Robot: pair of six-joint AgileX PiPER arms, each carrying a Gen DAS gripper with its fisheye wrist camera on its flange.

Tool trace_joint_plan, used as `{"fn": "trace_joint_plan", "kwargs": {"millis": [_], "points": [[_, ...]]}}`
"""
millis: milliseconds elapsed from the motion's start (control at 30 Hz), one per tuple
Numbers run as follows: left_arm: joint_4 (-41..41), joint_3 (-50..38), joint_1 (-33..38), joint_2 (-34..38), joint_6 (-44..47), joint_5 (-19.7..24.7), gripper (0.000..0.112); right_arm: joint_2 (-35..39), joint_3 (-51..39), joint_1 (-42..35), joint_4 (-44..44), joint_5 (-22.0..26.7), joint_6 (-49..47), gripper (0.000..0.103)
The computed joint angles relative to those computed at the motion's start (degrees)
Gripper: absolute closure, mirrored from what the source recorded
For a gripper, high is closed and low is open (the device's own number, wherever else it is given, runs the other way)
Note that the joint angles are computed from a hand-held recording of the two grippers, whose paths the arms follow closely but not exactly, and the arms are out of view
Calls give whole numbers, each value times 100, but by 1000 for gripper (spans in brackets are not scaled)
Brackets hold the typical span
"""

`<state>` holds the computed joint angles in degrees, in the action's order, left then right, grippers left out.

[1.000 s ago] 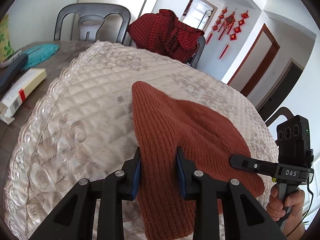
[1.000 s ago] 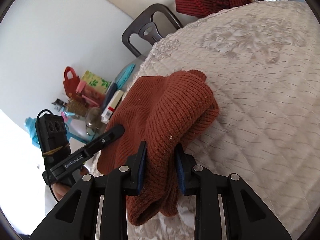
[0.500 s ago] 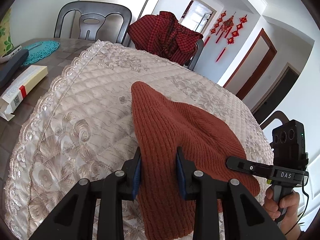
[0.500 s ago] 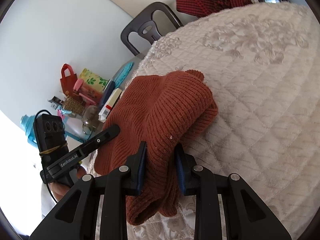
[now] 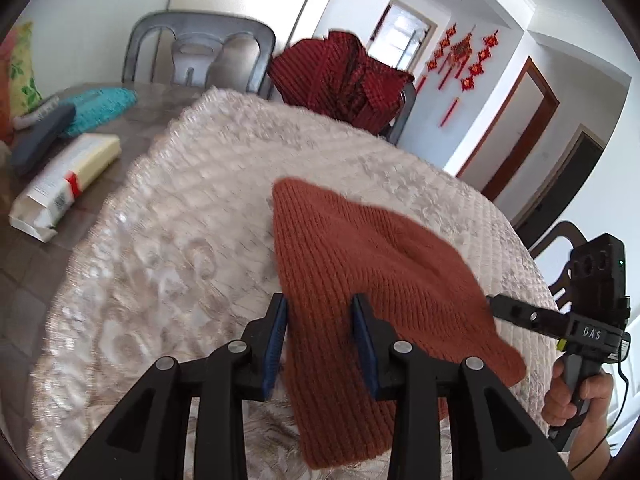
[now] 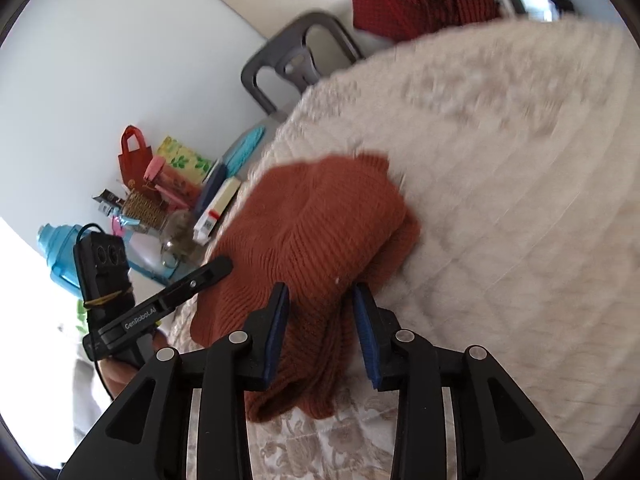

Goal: Fold small clothes
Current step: 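Lift the sweater edge with both tools and fold it over the bundle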

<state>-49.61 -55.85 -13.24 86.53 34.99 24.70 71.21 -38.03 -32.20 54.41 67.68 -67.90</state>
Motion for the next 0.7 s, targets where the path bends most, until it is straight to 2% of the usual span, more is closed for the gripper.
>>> {"fn": "trace_joint_plan", "kwargs": {"millis": [67,167,200,233,300,400,500,600,700], "points": [[288,13,-90,-217,-329,-169,76,-232,-14,-221,108,22,-137,69],[1283,-185,-489,-296,-1253,-435,76,-431,-69,-159,219,-171,-177,69],[1828,-298,-682,-229,-1736,-499,76,-445,-99,57,163,-375,-67,70],[2400,-438,-827,-108,-2247,-517,76,-446,-108,279,114,-580,49,78],[3262,-669,-1031,190,-2980,-519,76,-331,-140,789,-16,-1055,288,84],[4439,-716,-1159,541,-4065,-592,76,-36,-166,1378,-253,-1766,553,85],[4269,-351,-1079,465,-3777,-1024,76,310,-234,1558,-262,-2068,542,85],[4497,-303,-1088,450,-3971,-1061,76,428,-268,1811,-302,-2368,549,85],[3992,-310,-1002,480,-3491,-1057,75,585,-222,1881,-40,-2580,201,85]]}}
